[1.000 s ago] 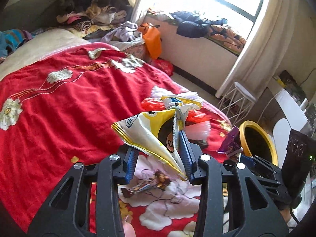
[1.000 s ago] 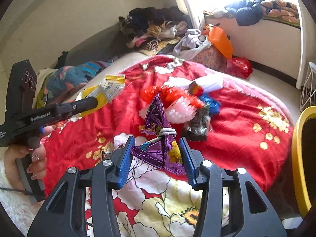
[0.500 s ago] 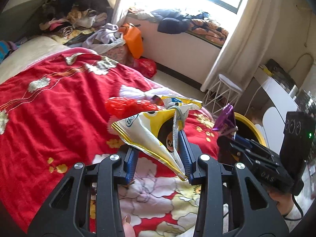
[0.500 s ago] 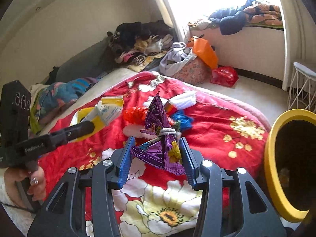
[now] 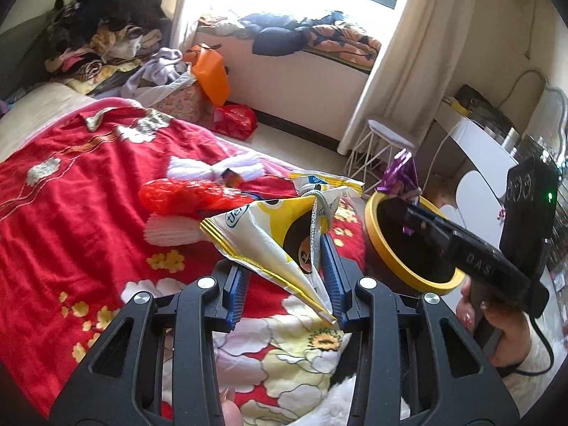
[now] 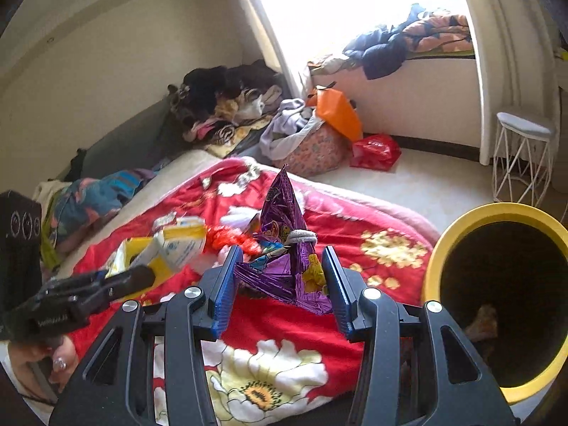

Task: Collect trash
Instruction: 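Carry both held wrappers over the yellow-rimmed bin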

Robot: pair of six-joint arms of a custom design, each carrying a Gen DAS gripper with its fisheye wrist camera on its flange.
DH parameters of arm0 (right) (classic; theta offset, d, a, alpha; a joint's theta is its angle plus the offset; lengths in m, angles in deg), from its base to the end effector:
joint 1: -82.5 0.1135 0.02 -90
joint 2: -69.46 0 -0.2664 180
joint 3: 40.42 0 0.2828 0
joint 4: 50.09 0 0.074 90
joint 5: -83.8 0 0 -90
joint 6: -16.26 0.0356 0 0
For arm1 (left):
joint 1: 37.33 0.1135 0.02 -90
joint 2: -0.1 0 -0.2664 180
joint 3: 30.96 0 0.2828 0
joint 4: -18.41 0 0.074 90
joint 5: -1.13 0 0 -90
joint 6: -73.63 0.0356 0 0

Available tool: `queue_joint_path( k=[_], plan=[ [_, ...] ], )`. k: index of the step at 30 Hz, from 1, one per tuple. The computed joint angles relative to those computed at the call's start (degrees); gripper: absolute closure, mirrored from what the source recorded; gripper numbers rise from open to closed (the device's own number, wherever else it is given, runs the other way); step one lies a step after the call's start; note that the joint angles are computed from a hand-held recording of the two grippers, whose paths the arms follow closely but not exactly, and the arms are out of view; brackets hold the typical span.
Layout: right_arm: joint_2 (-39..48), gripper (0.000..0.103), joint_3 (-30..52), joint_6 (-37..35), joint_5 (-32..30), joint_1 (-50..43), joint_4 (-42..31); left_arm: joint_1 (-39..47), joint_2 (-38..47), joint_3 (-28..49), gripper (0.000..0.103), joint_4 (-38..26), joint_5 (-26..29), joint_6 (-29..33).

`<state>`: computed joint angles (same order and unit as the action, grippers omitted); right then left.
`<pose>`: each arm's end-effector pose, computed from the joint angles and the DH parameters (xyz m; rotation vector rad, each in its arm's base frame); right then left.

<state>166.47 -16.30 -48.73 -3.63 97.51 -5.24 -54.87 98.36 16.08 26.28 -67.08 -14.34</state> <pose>0.2249 0.0587 0.0561 0.2094 2.0715 0.3838 0.2947 -0.1070 0.0832 0.5847 2.2560 -0.5781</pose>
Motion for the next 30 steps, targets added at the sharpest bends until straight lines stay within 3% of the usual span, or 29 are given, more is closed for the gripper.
queue_joint_path(
  k=[30],
  plan=[
    [-1.31, 0.059, -8.07, -1.59, -5.56, -21.72, 7.86, -14.69, 3.45, 1.82, 0.072, 2.00, -5.79, -0.87]
  ],
)
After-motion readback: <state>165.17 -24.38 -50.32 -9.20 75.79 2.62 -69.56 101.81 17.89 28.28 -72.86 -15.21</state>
